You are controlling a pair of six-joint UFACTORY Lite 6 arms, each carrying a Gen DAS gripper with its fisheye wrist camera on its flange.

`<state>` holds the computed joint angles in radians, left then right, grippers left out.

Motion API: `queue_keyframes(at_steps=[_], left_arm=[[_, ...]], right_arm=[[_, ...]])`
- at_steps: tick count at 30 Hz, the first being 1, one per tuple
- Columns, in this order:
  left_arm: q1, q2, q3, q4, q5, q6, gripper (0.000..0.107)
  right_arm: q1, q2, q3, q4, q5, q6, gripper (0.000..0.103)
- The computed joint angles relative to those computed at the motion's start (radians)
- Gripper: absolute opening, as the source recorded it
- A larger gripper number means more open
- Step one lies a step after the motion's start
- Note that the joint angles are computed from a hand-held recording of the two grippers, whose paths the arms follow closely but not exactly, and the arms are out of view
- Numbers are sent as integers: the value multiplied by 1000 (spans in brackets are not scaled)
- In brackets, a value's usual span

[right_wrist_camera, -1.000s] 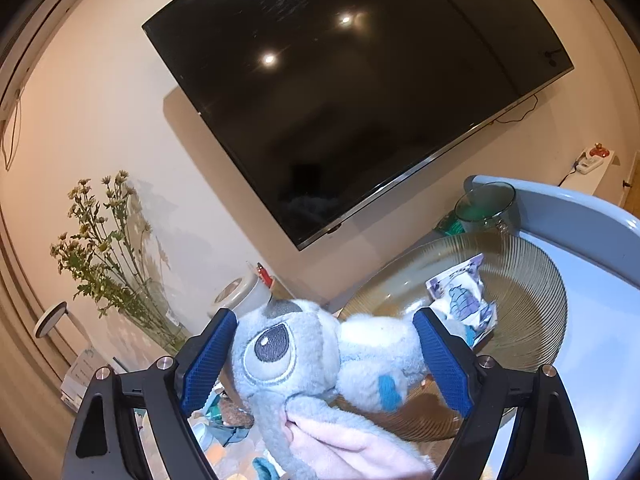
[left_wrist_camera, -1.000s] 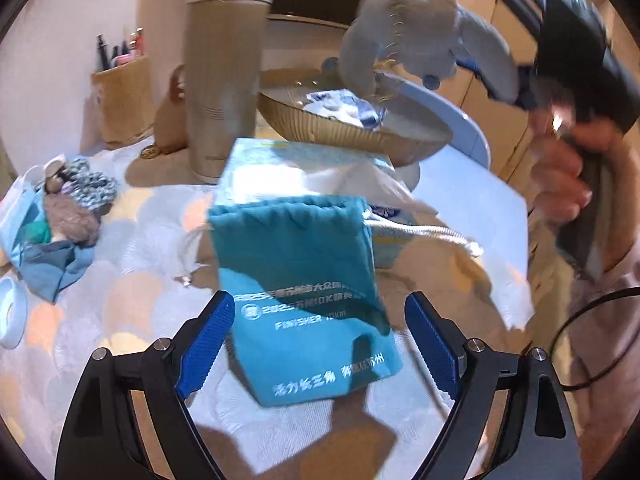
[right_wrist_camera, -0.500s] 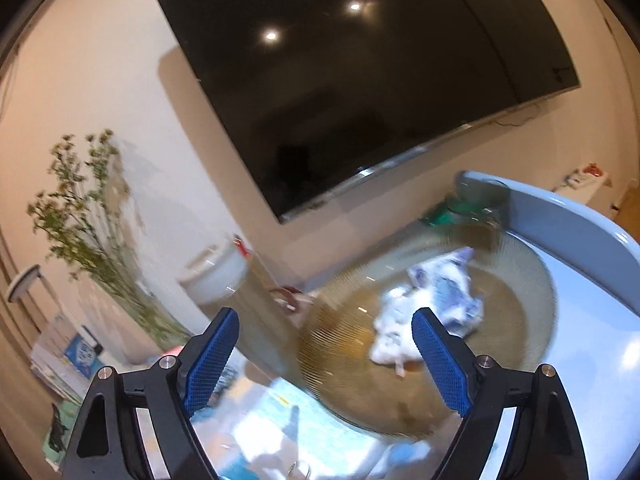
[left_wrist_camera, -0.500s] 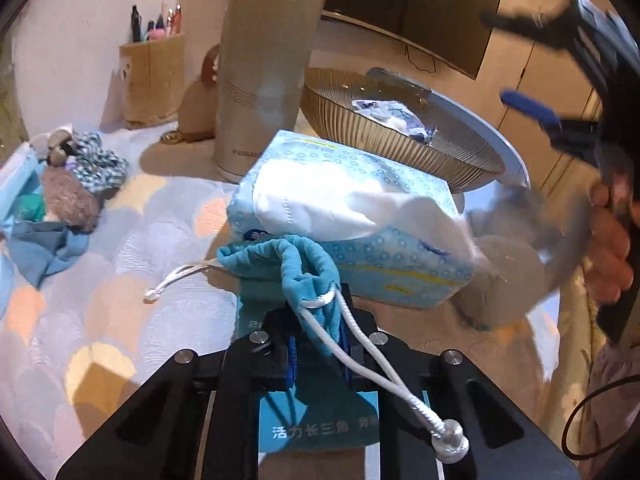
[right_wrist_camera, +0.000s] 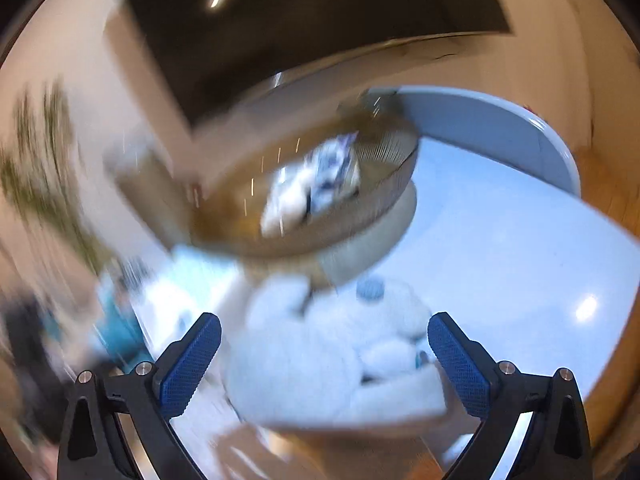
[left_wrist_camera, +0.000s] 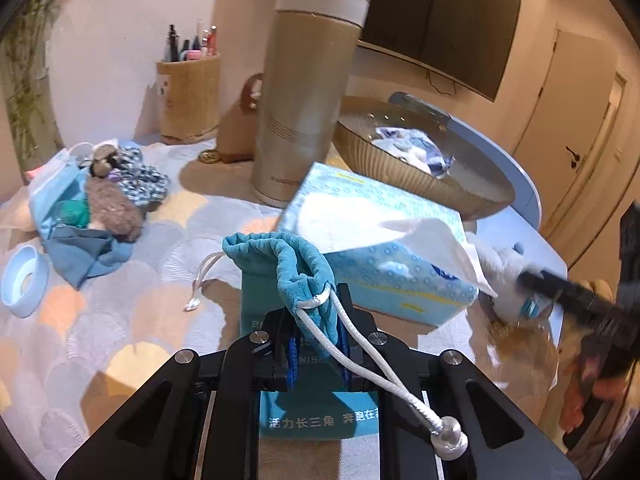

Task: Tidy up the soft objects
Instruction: 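Grasp the white plush with blue pompom with the right tool while the left tool holds the bag, then carry the plush and teal bag over the glass bowl and open both tools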

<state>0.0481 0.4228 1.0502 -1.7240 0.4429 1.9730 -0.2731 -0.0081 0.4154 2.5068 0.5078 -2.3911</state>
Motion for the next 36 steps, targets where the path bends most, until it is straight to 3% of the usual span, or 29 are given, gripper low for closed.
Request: queue_keyframes(at_steps=[1,5,6,8,12,14,18,22,28,33,36], left_arm=[[4,-1,7,15,0,-22,13],[19,-29,16,70,4,-92,13],[20,-36,20,84,5,-106,13],[26,-58,19,97,13,-116,13],[35,-77,52,179,47,-222,13],[31,-87,73,209,59,-268,13],[7,-118,112,241,70,-321,13],[-25,-116,203,294,94,-416,13],[-137,-58,389,379,65,-533,13],[-250,129,633,519,29,-696,13],[-301,264,799,600,22,-768,14]], right_arm=[[56,17,19,71,-62,-76,103],[145,98,70,225,-127,-182,103],[150,117,77,256,-129,-213,99],[142,145,62,217,-49,-179,86],[148,103,-6,264,35,-219,79],[114,44,-46,163,68,-139,79],[48,-180,-85,-114,33,125,79],[-22,-296,7,-426,28,420,79],[-20,-140,305,-548,-7,549,80],[-33,139,667,-775,1,797,81],[-35,293,843,-876,10,900,87]])
